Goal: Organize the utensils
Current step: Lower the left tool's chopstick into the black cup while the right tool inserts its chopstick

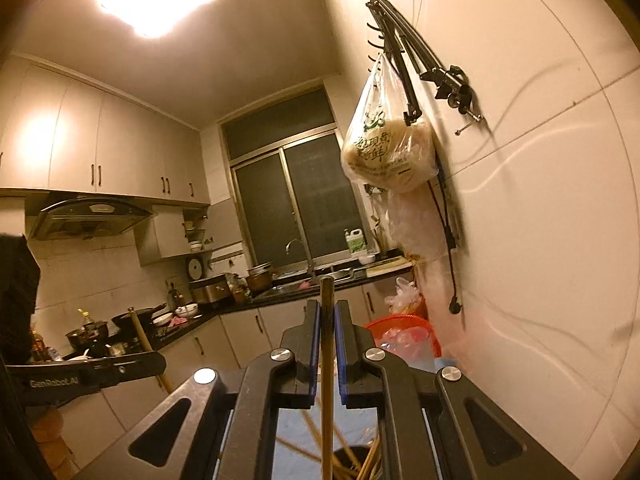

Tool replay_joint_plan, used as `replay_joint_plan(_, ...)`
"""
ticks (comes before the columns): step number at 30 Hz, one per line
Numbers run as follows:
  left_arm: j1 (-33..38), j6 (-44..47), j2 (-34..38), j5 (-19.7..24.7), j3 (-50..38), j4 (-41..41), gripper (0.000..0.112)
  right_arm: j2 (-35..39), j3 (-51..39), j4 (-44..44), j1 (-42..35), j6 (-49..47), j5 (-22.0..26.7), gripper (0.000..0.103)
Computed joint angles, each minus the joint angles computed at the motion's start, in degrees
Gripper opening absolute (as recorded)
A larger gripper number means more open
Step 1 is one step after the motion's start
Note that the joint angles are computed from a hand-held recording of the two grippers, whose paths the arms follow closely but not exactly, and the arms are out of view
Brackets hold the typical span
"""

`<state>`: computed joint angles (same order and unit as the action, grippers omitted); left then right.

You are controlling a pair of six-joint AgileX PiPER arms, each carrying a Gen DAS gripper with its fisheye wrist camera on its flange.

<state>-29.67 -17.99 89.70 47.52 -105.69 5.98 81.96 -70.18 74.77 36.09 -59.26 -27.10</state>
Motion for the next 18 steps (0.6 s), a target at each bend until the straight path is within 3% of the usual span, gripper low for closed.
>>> replay_joint_plan(9, -0.05, -0.87, 11.05, -0.10, -11.55, 0.84, 0.006, 7.05, -7.79, -2.53, -5.78, 2.46, 4.14, 0.008)
replay_joint_plan(18, 0.93, -0.05, 19.03, -0.71, -14.84, -1.05, 0.006, 15.53, -11.89, -4.96, -8.70, 5.36, 6.89, 0.008)
